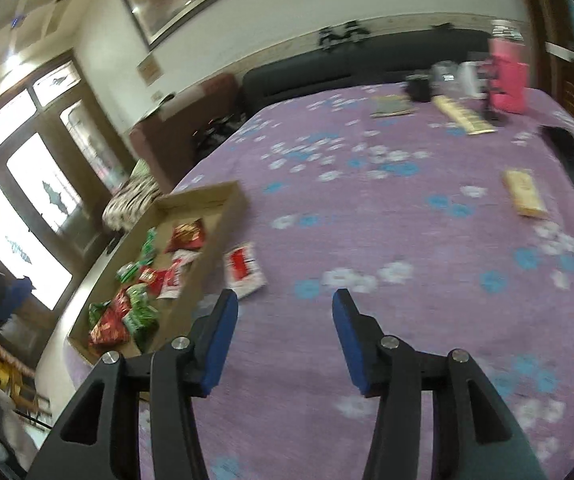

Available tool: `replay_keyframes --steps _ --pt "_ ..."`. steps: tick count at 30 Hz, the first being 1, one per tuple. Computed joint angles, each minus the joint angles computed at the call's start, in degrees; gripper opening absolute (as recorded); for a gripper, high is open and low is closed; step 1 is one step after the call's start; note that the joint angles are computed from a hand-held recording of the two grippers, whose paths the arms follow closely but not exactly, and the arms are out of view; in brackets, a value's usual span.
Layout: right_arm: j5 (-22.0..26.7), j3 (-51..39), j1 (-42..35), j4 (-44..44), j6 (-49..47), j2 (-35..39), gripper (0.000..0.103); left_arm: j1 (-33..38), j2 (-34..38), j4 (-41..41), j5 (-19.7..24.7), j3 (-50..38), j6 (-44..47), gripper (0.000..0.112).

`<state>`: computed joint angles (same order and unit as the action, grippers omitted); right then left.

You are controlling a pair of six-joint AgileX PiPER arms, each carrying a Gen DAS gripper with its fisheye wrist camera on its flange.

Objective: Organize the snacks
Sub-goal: 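Move the right gripper to the yellow cake bar and close on it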

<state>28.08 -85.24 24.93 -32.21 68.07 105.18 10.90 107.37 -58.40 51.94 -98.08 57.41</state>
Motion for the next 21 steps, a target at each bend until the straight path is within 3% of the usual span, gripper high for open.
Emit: replay_keyframes --steps 5,10,13,18,21 --pt "1.6 9.2 -2.4 -10.3 8.5 -11.3 0.049 -2.3 -5.1 -0.2 2.1 -2.9 0.6 0.099" --pt "5.9 11.1 -7.2 -11.5 6.1 -17.5 0.064 -7.0 -3.8 4.4 4.1 -13.3 -3.5 0.102" --pt "4.0 12.5 -13.0 -5.3 0.9 -17.7 0.063 -10.3 0.5 9.4 4.8 -19.1 -8.1 0.102" --pt "-2.0 14.7 -22.2 9.9 -9.2 -13.9 0.063 -13.5 14.0 15.7 12.6 -31.3 -19.0 0.102" --pt "-2.6 13.5 -24.8 15.1 -13.9 -10.1 0.063 -15.5 17.0 18.1 11.5 -29.7 -20.6 0.102"
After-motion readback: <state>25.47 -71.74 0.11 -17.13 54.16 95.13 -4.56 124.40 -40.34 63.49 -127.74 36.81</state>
